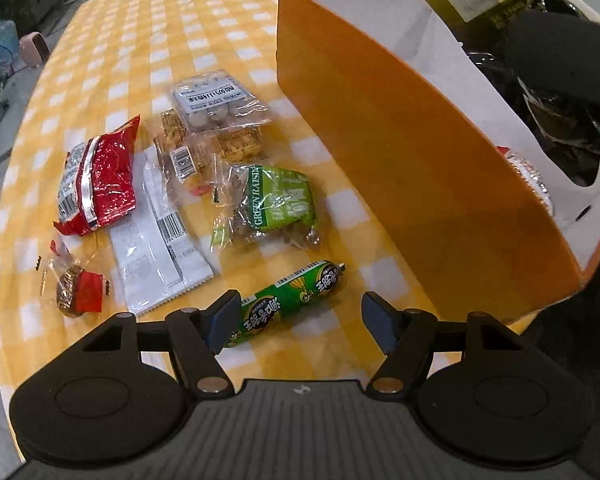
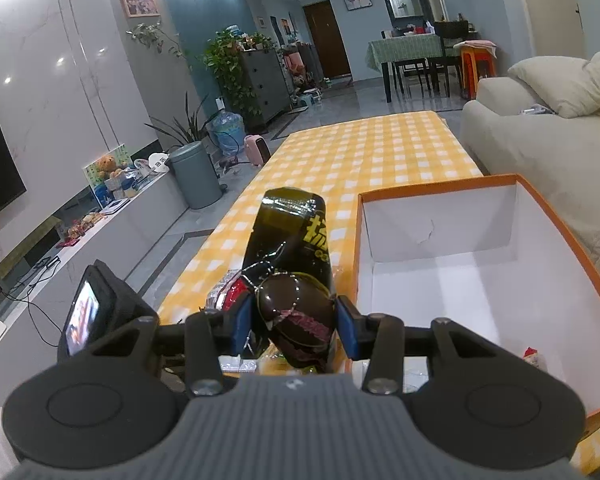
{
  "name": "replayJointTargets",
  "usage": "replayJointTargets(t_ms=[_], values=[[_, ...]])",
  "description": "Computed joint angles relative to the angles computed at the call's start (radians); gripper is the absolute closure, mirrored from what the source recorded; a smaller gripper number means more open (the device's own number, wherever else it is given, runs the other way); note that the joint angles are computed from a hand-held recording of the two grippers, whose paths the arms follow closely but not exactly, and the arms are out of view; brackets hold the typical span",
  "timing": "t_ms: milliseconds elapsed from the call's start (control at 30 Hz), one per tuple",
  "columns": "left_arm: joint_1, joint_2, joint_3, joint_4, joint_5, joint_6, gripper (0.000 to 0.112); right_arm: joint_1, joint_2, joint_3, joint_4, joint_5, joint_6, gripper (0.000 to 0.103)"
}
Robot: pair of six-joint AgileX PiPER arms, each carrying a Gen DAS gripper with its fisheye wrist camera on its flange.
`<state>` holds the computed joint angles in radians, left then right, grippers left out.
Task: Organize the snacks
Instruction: 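Grasp the green sausage stick with the left tool while the right tool holds the chocolate bag, then carry both items over the box and open the right tool to drop the chocolate bag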
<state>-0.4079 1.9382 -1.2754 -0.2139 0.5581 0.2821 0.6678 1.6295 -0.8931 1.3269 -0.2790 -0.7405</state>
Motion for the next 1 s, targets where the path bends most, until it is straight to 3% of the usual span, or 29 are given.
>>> replayJointTargets(t_ms=[100, 167, 233, 333, 400, 467, 600, 867, 1000], values=[[-0.021, 0.009, -0.01, 0.072, -0.011, -0.078, 0.032, -0.004, 0.003, -0.005, 0.017, 0.007, -0.02, 0.06], [-0.05, 0.028, -0.029, 0.191, -0.011, -0.204, 0.032, -0.01, 0.008, -0.01, 0.027, 0.013, -0.032, 0.06], [-0.07, 0.069, -0.086, 0.288, 0.053, -0.327, 0.041, -0.016, 0.007, -0.01, 0.025, 0.019, -0.029, 0.06], [-0.038, 0.093, -0.11, 0.197, 0.07, -0.336, 0.054, -0.014, 0.004, -0.008, 0.029, 0.013, -0.033, 0.06], [-0.03, 0.091, -0.119, 0.205, 0.086, -0.366, 0.074, -0.009, -0.002, -0.007, 0.051, 0.005, -0.058, 0.06], [-0.009, 0.09, -0.123, 0.171, 0.098, -0.387, 0.082, -0.004, -0.008, -0.001, 0.056, -0.008, -0.063, 0.06], [0.06, 0.082, -0.12, 0.015, 0.127, -0.351, 0.085, 0.002, -0.029, 0.014, 0.084, -0.026, -0.089, 0.06], [0.124, 0.0, -0.068, -0.239, 0.115, -0.188, 0.088, -0.031, -0.109, 0.058, 0.175, -0.067, -0.19, 0.06], [0.103, -0.048, -0.048, -0.268, 0.101, -0.149, 0.088, -0.097, -0.177, 0.088, 0.291, -0.035, -0.318, 0.06]])
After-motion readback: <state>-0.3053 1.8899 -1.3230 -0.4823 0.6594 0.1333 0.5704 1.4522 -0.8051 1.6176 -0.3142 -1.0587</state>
